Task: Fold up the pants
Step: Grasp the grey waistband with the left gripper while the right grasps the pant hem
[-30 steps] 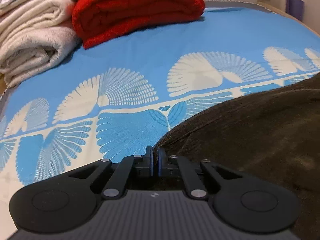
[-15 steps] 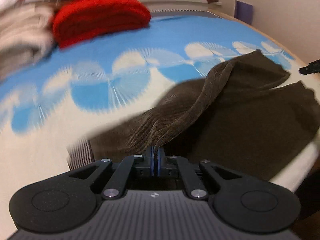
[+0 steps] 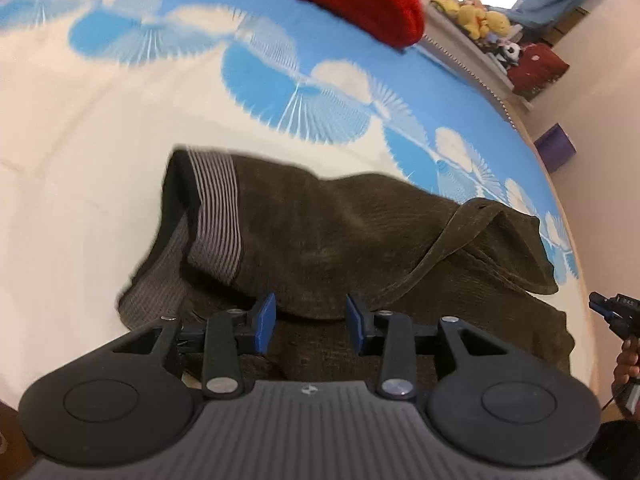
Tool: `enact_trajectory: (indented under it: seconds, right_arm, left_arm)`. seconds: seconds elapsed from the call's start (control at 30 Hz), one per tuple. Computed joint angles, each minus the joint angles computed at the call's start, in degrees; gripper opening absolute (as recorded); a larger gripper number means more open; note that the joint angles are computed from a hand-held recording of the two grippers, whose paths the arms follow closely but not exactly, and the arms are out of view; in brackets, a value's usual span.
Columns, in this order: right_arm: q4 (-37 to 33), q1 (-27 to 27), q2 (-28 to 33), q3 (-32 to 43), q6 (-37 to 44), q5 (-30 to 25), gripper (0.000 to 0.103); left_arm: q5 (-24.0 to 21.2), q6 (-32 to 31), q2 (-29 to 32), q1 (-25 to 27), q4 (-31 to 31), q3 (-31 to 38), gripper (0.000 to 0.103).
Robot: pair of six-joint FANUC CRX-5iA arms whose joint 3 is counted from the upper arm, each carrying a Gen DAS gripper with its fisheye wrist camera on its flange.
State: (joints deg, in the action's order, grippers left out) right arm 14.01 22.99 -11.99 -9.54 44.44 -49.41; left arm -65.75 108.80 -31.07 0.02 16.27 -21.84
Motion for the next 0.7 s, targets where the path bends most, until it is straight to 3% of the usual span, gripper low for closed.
enact_trajectory:
  seconds: [0.13,0.3,0.5,0.63,0.7]
  right_arm:
    - [0.6,-0.2,0.3,-0.4,-2.0,3.4,0.014]
    - [-3.7,-1.3,3.3,2.2,-0.4,7.6,0.014]
    - [-15.3,-3.0,10.2,10.2,7.9,9.2,0.015]
    - [-19.3,-3.2,15.4,14.9,10.4,9.5,0.020]
    - [-20.3,-3.3,18.2,17.4,11.4,9.4,0.023]
  left_arm:
    - [0.0,1.4,5.1,0.0,-0.2,-0.2,0.045]
    - [1.1,2.8,8.7,-1.5,-2.3,1.4,0.054]
    - [1.6,5.9,8.7,2.2,1.1,-1.1,0.053]
    - [-2.0,13.3,10.7,0.5,-6.7,3.0,0.053]
    - [-2.0,14.2,10.7,1.4,-6.1,3.0,0.053]
